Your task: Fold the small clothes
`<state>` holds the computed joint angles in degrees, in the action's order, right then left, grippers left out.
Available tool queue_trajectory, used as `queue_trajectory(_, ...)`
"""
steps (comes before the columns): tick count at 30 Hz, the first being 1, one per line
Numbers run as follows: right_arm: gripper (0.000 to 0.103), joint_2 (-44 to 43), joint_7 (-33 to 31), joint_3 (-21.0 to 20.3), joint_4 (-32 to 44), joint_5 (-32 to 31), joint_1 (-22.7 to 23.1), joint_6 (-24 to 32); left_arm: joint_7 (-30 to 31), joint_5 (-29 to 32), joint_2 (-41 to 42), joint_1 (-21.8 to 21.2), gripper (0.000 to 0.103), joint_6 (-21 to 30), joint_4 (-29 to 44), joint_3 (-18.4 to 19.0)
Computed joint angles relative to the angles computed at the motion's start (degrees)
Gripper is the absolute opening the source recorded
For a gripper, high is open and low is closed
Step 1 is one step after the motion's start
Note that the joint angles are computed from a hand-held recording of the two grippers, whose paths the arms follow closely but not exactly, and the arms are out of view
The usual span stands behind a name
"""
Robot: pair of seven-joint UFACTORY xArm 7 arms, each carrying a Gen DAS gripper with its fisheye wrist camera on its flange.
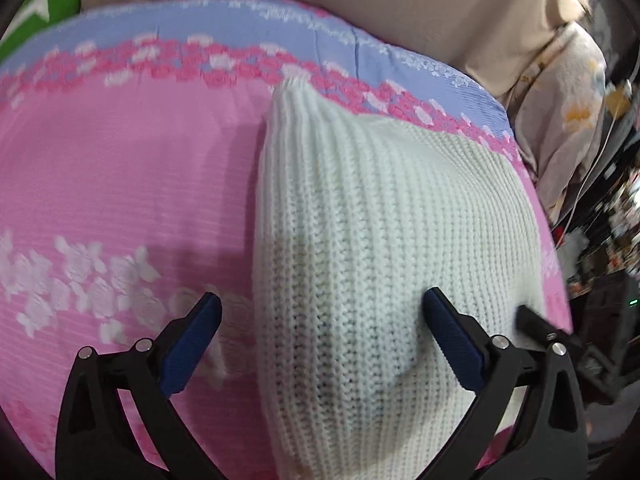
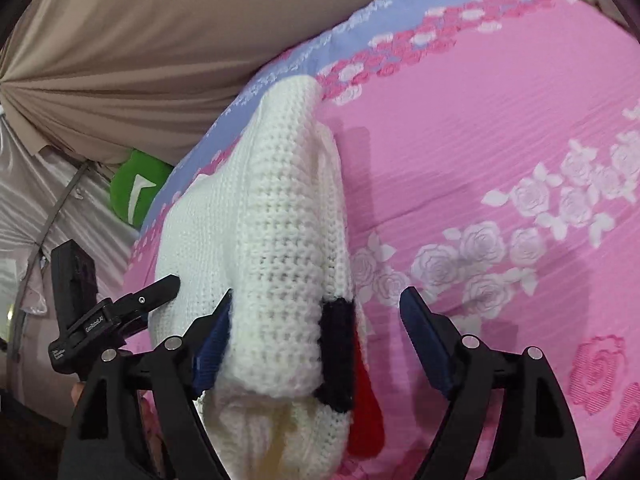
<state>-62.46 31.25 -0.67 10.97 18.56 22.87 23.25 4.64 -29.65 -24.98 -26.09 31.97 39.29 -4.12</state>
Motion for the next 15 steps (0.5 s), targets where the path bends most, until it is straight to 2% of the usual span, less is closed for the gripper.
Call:
queue_trajectory(1,0.082,0.8,-1.0,-1.8,-0.6,1.3,2.1,-2.6,1.0,-1.7,0.6,-0.9,0.098,0.5,0.2,1.1)
queue_trajectory(3,0.082,2.1,-2.1,-2.5,-0.4,1.7,3.4,-4.5,3.9,-6.0,1.9,-2.4,0.098,1.4,0.9,2.8)
queue_trajectory(6,0.082,5.3,-4.0,-4.5,0.5,2.9,6.6,-7.7,8.0,-9.0,2.8,-3.1,0.098,1.5,1.6,2.7)
queue_trajectory(9,0.067,9.3,-5.2,-6.0,2.2,4.3,9.5,-10.5,11.2,-11.1,4.0,-3.0,0.093,2.5,3.0,1.8)
queue_trajectory(11,0.052,9.9,-4.2,-4.4,2.8,4.2,8.5,-11.1,12.4,-10.4,3.5,-2.5,0.073,1.7,3.2,0.8)
queue_trajectory(14,0.044,8.6,-0.9,0.7,3.7,2.4,4.8,-10.1,14.9,-9.4,1.7,-2.3,0.051,1.4,3.7,0.6)
queue_trajectory(15,0.043,7.9,0.0,1.9,4.1,1.6,4.0,-9.7,16.0,-9.5,1.1,-2.6,0.049,1.5,4.0,0.9)
